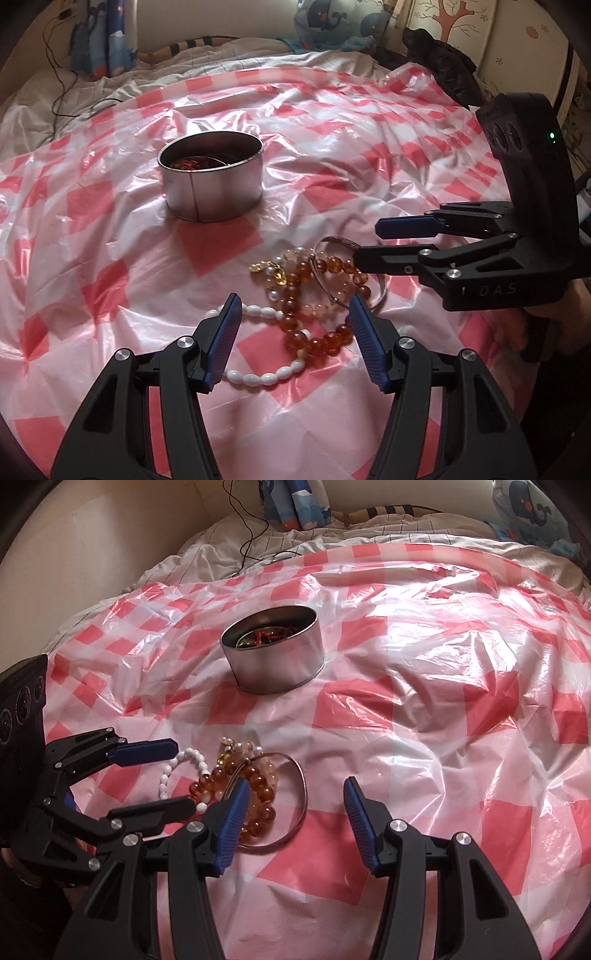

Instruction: Organize jewelry

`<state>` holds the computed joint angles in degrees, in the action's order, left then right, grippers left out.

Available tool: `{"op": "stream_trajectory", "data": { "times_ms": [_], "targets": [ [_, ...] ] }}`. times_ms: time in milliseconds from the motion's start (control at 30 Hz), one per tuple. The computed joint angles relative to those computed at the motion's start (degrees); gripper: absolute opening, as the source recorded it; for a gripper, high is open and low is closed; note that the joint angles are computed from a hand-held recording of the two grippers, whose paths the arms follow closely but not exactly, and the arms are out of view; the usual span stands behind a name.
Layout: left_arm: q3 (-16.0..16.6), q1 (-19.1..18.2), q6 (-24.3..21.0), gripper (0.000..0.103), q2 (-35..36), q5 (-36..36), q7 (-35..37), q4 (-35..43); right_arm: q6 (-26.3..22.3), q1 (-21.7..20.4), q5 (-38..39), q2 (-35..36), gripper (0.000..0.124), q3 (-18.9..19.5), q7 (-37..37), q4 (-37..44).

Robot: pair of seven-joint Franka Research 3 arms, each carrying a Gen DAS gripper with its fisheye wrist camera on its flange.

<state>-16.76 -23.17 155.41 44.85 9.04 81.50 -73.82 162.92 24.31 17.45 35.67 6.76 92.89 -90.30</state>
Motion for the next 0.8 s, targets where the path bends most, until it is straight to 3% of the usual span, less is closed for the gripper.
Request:
{"op": "stream_trajectory", "data": {
  "times_ms": [133, 200, 333, 400, 600, 800],
  "targets": [
    [-2.71, 1.7, -1.96, 0.045, 1.33, -2.72, 3.04, 1.29, -1.53, -0.14, 0.17, 0.03, 0.031, -0.07, 0.32, 0.19],
    [-2.56, 1.34, -3.65, 0.035, 1.87, -3.17, 3.72, 2.25, -2.39, -0.44, 0.49, 0.24, 0.025, 0.2, 0.3, 0.5],
    [-1.6, 0.56, -5.4, 0.027, 2.68, -3.73, 3.39, 3.68, -2.86, -0.71, 0.9, 0.42, 0.017, 0.44, 0.08, 0.68],
    [-0.69, 0.04, -5.79, 0.012, 2.74, -3.46, 2.62, 4.07, -2.44, -0.93, 1.31, 0.34, 0.009, 0.73, -0.27, 0.46],
    [-1.81, 1.96, -1.53, 0.01, 0.98, -4.78, 2.72, 1.05, 2.05, -0.55, 1.74, -0.99, 0.003, 0.06, 0.37, -1.82],
    [-0.38, 2.32, -0.57, 0.01, 0.06, -4.42, -0.03, 0.22, -0.49, -4.2, 6.0, 0.42, 0.003, 4.56, -3.67, 0.19]
  ]
}}
